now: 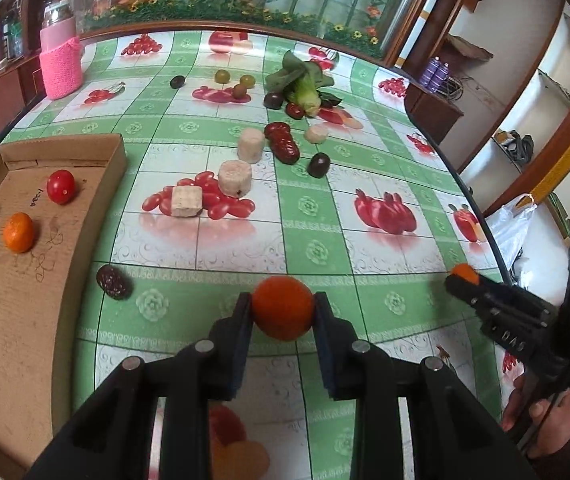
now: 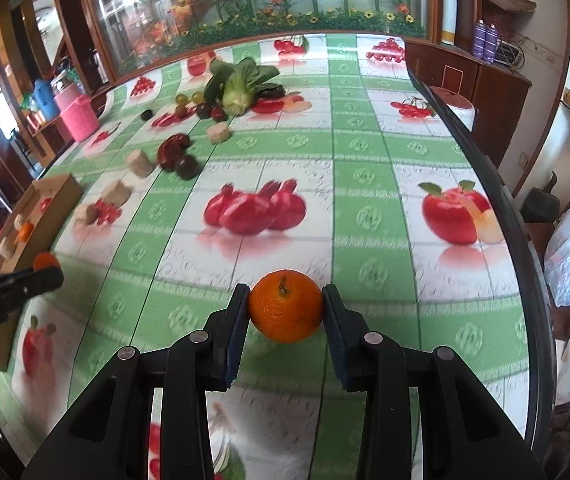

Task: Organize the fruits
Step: 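Grasp an orange with the left gripper while the right holds its orange, then carry both held oranges over the cardboard tray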

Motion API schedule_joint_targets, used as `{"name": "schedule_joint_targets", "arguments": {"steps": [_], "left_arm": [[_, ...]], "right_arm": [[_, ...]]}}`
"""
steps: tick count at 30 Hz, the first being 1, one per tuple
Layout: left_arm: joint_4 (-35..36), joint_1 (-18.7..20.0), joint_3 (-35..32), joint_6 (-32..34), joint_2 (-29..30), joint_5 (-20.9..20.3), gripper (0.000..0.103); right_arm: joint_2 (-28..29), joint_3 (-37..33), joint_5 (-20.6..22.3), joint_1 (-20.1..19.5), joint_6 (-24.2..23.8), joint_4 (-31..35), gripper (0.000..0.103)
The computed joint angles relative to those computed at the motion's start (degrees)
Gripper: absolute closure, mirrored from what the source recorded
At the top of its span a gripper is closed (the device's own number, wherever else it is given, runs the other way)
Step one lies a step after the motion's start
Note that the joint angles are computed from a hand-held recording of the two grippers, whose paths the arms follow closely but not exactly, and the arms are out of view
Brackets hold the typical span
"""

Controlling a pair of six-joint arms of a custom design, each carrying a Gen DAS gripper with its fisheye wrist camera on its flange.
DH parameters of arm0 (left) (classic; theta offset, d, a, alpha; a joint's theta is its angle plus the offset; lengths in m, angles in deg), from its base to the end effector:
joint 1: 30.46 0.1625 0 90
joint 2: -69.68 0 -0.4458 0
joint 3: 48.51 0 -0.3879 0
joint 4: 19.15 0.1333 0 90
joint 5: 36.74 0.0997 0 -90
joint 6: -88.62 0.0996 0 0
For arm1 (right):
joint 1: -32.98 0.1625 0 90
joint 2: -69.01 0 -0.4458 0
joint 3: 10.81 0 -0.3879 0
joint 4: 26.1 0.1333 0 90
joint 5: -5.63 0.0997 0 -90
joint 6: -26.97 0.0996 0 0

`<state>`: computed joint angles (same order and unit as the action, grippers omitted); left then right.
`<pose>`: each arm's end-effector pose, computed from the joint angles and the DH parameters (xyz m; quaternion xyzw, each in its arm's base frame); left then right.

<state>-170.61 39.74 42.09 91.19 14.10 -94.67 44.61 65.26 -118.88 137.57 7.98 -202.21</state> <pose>-0.0608 -0.7184 0.2765 0.1195 0.9301 -0.2576 0.2329 0.2697 -0.7308 0.0311 0.1794 -0.8987 0.2716 0.2940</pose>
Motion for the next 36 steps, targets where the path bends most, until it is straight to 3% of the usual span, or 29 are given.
{"name": "schedule_joint_targets", "arguments": {"steps": [6,13,23,36], "left_arm": [[-1.4,-0.7,3.3,0.8,-2.7,-1.3,0.071],[-2.8,0.0,6.2,0.4,-6.7,-2.4,0.071],[-5.6,3.1,8.3,-0.7,-12.9,0.9,0.071],[-7.7,8.7,7.4,-1.4,-17.2,5.3,0.071]], "right_arm": [[-0.2,2.9,0.1,1.3,0.2,0.2,0.067],[2.4,0.1,1.0,4.0,-0.9,2.3,0.068],[9.0,-10.6,5.7,8.0,-1.8,10.1,0.068],[20.3,-30.4,11.8,12.4,-3.4,23.9,0.068]]}}
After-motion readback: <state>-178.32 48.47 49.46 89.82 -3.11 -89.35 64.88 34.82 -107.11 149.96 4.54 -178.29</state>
